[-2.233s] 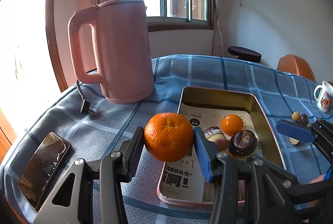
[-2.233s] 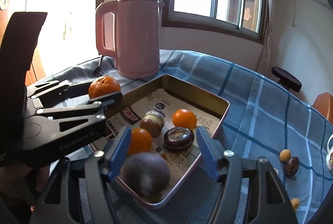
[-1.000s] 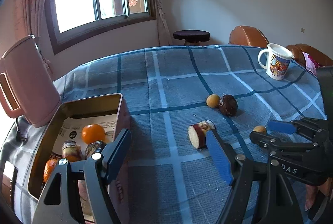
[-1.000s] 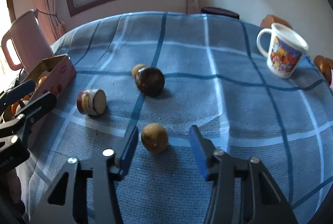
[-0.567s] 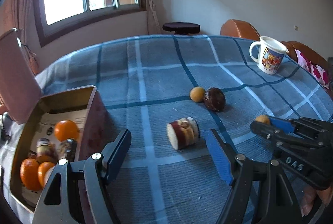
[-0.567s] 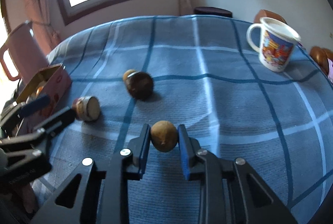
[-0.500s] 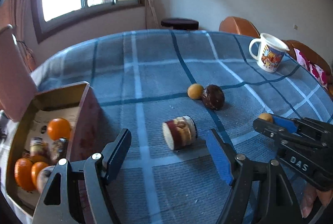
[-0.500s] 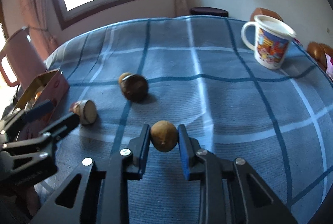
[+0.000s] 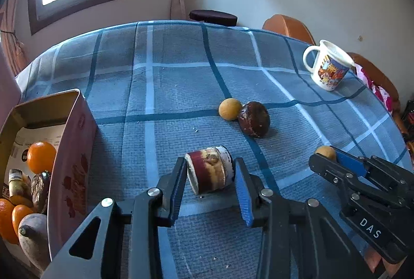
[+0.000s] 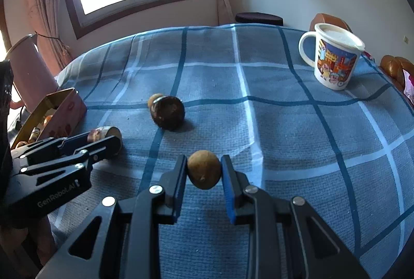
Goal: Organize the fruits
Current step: 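Grasp a small brown round fruit with the right tool while the left tool grasps the labelled jar, then lift the brown fruit in the right tool while the left tool lifts the jar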
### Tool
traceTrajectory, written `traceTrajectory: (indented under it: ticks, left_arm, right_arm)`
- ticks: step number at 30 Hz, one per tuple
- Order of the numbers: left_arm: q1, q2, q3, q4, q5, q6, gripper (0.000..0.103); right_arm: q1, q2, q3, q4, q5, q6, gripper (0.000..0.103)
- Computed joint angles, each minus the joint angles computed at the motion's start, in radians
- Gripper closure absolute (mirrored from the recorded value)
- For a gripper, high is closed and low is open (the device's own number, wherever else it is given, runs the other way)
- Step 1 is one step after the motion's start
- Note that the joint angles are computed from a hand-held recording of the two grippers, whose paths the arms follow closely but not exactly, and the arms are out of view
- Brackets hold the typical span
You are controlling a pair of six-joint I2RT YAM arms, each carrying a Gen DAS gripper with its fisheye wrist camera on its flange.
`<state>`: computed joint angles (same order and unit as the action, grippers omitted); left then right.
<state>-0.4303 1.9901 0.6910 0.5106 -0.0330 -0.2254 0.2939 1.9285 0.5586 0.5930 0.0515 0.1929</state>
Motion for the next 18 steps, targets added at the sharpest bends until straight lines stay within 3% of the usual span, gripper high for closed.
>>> traceTrajectory:
  ticks: [18]
  left_arm:
    - [-0.069, -0.097, -0.191, 0.274, -0.132, 0.073, 0.064]
  right_arm:
    - [0.045, -0.036, -0.069, 0.109, 0.057, -0.034, 0.074]
